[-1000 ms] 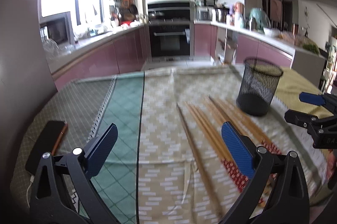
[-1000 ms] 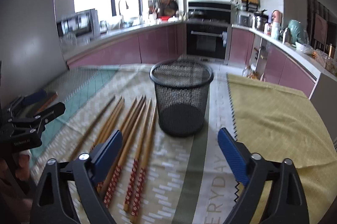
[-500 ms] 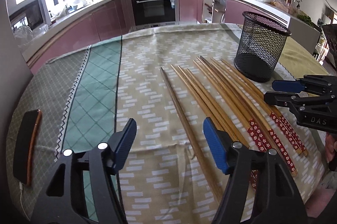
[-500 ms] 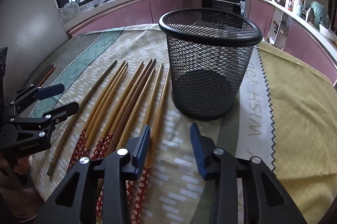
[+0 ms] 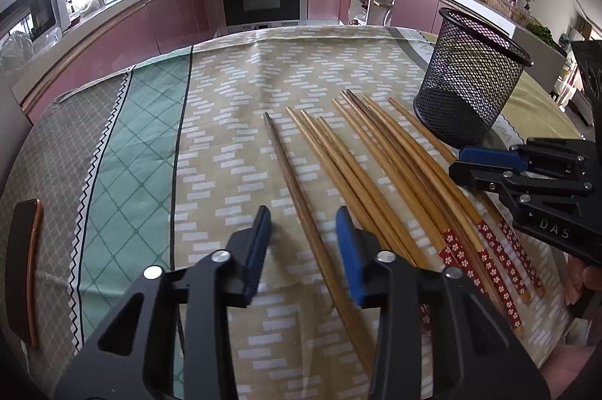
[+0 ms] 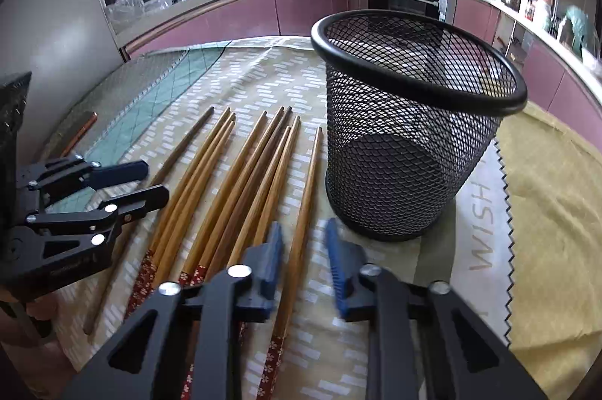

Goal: Organize utensils
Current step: 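Lower the right gripper onto one wooden chopstick and close it, then lift the chopstick with the right gripper and drop it into the mesh holder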

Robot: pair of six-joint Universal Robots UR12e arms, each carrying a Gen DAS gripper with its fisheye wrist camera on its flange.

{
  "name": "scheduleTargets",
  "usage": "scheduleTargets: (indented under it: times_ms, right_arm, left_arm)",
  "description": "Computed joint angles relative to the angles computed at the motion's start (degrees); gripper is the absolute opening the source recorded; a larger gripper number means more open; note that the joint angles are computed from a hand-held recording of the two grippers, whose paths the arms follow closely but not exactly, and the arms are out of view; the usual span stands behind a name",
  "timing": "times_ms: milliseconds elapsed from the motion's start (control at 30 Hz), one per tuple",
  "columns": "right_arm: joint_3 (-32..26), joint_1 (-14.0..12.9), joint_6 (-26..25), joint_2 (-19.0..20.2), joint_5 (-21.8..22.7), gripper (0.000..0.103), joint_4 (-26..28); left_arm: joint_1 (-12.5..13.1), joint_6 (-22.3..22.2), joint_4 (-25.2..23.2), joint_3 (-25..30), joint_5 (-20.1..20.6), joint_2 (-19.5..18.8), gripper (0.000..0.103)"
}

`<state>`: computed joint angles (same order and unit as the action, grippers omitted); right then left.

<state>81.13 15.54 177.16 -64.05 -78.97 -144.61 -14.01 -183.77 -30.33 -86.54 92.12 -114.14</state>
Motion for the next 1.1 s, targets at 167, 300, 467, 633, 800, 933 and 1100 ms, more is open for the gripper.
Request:
scheduleTargets:
  times_ms: [167,300,467,633,800,933,1100]
  right_arm:
    - [0.7,-0.3,1.2,-0.3,1.2,0.006,-1.1]
    - [1.6,-0.8,1.6,-0.9,3.0,0.006,-2.0]
    - [3.3,-1.7,1.5,-2.4,6.9,0.006,-4.2]
    - [5.1,-2.7,1.7,-4.0,10.4,0.006,-8.4]
    - [6.2,-4.0,3.6,-5.3,13.7,0.006,-13.0]
    - [6.5,-4.6,5.0,-5.8,14.5,0.006,-16.8]
    - [6.0,-5.6,6.4,-5.9,15.6,0.006,-20.9]
  left_arm:
    - [0.4,-1.9,0.9,-0.5,-1.8,0.2,0.012]
    - [0.8,-3.2,1.8,-1.5,-2.9,0.8,0.009]
    - [1.2,-3.6,3.2,-2.6,-4.3,1.9,0.008]
    - [1.9,-3.4,5.8,-3.5,-7.8,3.5,0.008]
    - [2.4,-2.2,9.3,-3.8,-11.9,5.0,0.008]
    - [2.6,-1.6,11.7,-3.7,-15.1,6.0,0.008]
    - [2.8,-1.4,14.7,-2.8,-18.5,6.7,0.008]
